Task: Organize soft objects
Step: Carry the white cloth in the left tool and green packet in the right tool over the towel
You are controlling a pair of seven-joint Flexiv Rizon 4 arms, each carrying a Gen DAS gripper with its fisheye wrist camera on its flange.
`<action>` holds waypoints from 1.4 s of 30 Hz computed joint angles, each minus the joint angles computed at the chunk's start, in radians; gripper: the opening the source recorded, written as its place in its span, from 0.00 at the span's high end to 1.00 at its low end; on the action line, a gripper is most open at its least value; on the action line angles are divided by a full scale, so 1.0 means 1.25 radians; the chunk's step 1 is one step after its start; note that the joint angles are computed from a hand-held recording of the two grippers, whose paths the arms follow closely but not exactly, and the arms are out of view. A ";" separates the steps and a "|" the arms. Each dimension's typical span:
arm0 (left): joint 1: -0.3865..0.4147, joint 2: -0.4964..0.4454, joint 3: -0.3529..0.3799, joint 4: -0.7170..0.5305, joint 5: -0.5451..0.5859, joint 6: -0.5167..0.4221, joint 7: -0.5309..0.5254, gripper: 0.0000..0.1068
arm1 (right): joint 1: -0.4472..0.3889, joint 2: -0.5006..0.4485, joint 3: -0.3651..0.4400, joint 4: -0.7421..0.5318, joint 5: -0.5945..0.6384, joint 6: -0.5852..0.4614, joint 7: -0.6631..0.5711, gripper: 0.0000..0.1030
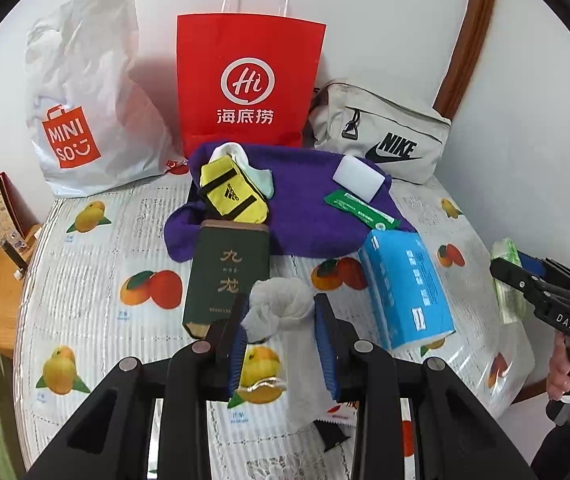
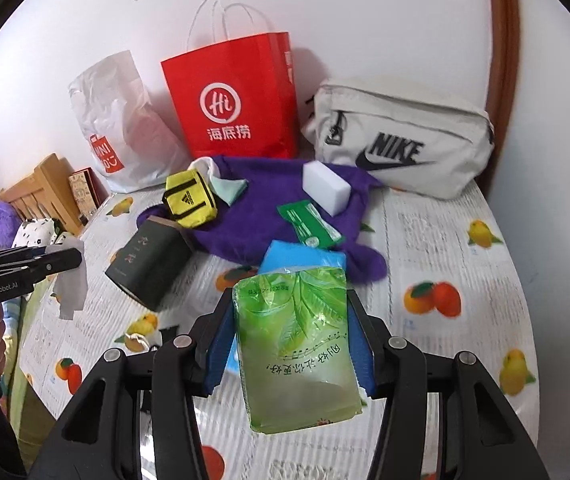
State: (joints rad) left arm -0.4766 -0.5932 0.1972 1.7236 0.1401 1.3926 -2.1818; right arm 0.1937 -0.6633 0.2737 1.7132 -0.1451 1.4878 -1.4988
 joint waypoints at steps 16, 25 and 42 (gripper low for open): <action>0.080 -0.051 -0.040 -0.083 -0.058 -0.028 0.067 0.72 | 0.025 -0.114 0.024 -0.205 0.009 -0.106 -0.055 0.50; 0.121 -0.126 -0.067 -0.192 -0.103 -0.078 0.129 0.72 | 0.053 -0.199 0.012 -0.353 0.040 -0.169 -0.080 0.50; 0.172 -0.250 -0.111 -0.366 -0.172 -0.151 0.215 0.72 | 0.104 -0.383 -0.012 -0.673 0.103 -0.359 -0.100 0.50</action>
